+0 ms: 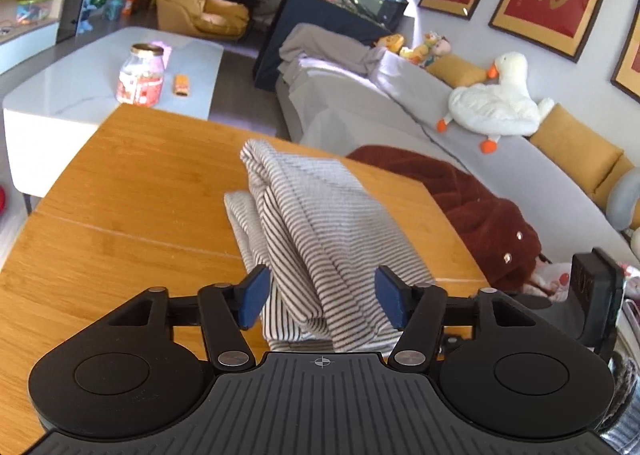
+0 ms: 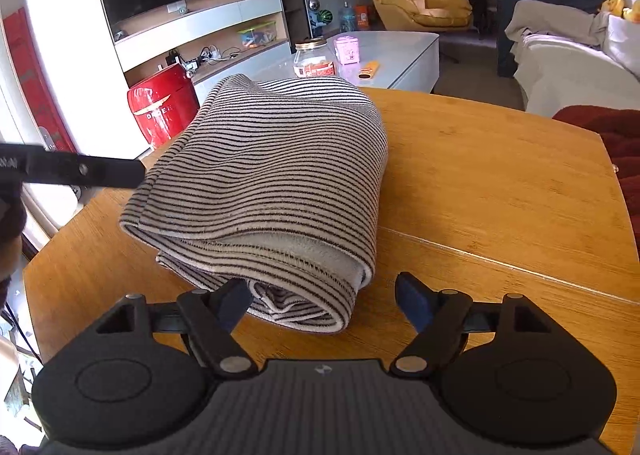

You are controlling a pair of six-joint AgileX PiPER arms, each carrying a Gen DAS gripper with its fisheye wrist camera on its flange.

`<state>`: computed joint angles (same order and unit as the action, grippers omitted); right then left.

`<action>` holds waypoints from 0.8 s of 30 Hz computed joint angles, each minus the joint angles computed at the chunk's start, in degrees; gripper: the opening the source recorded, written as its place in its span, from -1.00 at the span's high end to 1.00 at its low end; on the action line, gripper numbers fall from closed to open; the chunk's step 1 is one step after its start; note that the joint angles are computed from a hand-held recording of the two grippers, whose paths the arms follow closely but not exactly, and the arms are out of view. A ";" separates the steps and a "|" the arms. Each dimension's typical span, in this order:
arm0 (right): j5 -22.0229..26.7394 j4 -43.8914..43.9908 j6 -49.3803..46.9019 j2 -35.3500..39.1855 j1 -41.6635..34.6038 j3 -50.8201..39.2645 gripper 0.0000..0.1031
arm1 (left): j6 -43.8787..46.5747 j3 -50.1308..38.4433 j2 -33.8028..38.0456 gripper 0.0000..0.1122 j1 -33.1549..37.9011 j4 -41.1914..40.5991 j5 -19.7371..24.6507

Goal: Fold clothes

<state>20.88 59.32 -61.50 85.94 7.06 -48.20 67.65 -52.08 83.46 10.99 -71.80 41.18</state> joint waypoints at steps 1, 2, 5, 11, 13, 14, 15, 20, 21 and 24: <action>-0.09 0.22 -0.33 -0.16 -0.08 0.16 -0.54 | -0.33 -0.51 -0.34 -0.30 0.01 -0.15 0.39; -0.12 0.63 -0.74 -0.21 -0.17 0.26 -0.54 | -0.51 -1.32 -0.17 -0.30 -0.33 -0.06 0.64; -0.21 1.77 -1.89 -0.37 -0.41 0.54 -0.55 | -3.82 -4.08 2.38 -0.28 -5.11 3.68 -3.45; -0.36 4.09 -4.21 -0.68 -0.89 1.11 -0.55 | -7.67 -6.58 7.37 0.39 -10.48 8.25 -8.78; -0.07 5.25 -5.15 -0.77 -1.30 1.25 -0.55 | -4.74 -6.57 7.20 0.57 -8.77 4.30 -7.95; 0.52 6.31 -5.80 -0.81 -1.85 1.25 -0.55 | -4.15 -6.51 7.01 0.57 -9.09 4.47 -10.31; 1.14 7.29 -6.54 -0.86 -2.28 1.23 -0.55 | -4.47 -6.33 7.04 0.57 -10.27 6.92 -14.97; 4.40 10.10 -9.82 -1.39 -3.62 0.25 -0.55 | -4.27 -6.87 9.89 0.45 -9.88 10.21 -17.86; 5.90 10.94 -10.35 -1.51 -4.44 -0.24 -0.56 | -4.17 -6.98 9.93 0.43 -9.67 10.19 -17.58; 12.24 15.51 -10.70 -0.36 -7.93 -3.48 -0.67 | -4.41 -7.74 10.57 0.40 -8.82 9.90 -16.10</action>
<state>33.12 74.84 -72.20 85.58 -0.87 -51.68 63.24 -59.83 94.03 2.17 -61.90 25.08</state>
